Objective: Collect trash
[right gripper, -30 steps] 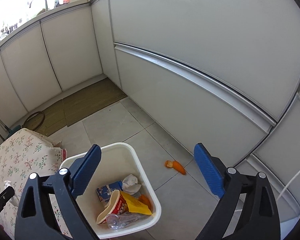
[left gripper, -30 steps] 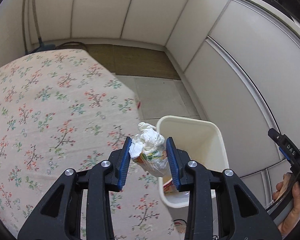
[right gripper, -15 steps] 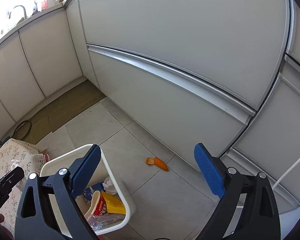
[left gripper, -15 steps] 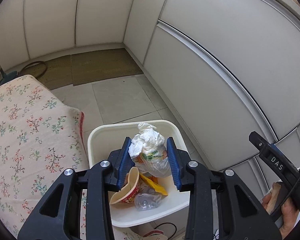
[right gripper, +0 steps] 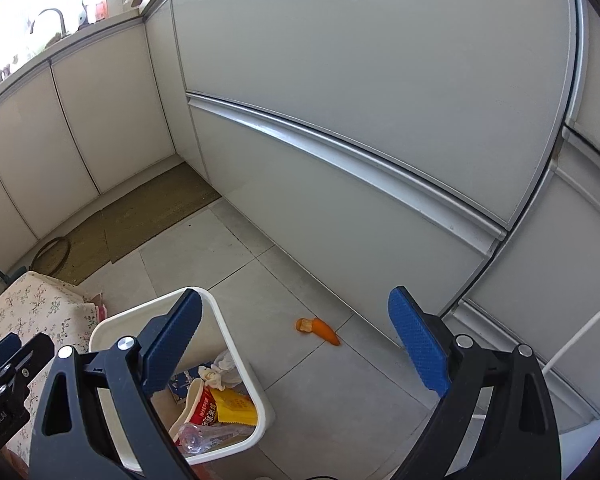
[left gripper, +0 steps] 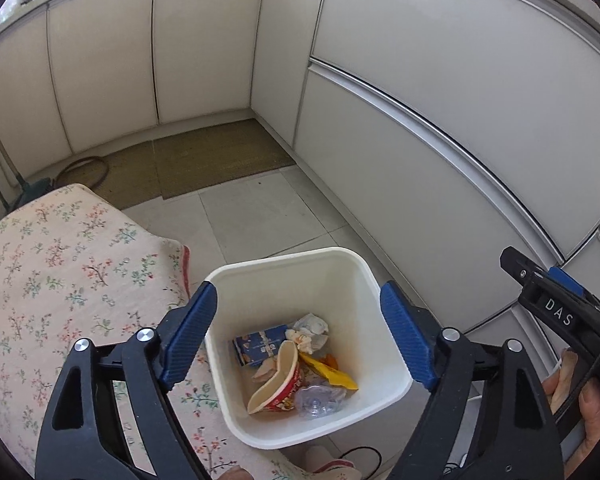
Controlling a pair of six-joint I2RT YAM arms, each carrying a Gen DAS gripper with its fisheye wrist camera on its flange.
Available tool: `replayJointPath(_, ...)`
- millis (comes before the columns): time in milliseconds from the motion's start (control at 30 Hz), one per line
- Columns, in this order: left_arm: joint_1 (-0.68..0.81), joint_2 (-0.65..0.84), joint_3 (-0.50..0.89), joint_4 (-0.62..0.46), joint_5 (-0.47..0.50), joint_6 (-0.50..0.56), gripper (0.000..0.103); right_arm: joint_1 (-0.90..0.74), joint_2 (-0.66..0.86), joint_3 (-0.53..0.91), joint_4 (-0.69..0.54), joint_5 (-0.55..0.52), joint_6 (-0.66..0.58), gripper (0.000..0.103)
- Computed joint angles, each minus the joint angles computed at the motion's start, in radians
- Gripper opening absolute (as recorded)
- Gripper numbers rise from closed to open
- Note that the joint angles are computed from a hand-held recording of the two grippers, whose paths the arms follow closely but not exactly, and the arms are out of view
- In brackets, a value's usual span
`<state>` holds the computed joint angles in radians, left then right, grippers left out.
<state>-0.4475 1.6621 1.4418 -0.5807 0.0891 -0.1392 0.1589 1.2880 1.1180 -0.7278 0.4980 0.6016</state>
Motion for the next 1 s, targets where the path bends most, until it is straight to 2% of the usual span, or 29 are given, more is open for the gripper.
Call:
replayJointPath(133,0.032,-0.156,-0.096,0.016,-0.072,0.047,0.096,0.125,-0.013,0.044,-0.060,0.086,0.036,0.094)
replayJointPath(300,0.098,-0.417,-0.262,0.052,-0.134,0.113,0.096,0.388,-0.052,0.063,-0.141,0.256,0.165,0.096)
replayJointPath(400,0.145,-0.568,-0.369,0.061,-0.177,0.160,0.096,0.596,-0.055,0.072,-0.215,0.392,0.317,0.096)
replayJointPath(500,0.279,-0.706,-0.440,-0.007,-0.062,0.178,0.096,0.765,-0.022,0.104,-0.292,0.497,0.454,0.096)
replayJointPath(600,0.473,-0.800,-0.482,-0.090,0.097,0.211,0.096,0.914,0.044,0.142,-0.381,0.558,0.607,0.096)
replayJointPath(700,0.637,-0.868,-0.510,-0.166,0.207,0.287,0.096,0.989,0.087,0.154,-0.362,0.519,0.643,0.096)
replayJointPath(800,0.779,-0.910,-0.535,-0.201,0.301,0.374,0.096,1.034,0.145,0.177,-0.335,0.506,0.625,0.096)
replayJointPath(1000,1.004,-0.887,-0.539,-0.232,0.481,0.470,0.096,1.107,0.280,0.262,-0.355,0.609,0.594,0.096)
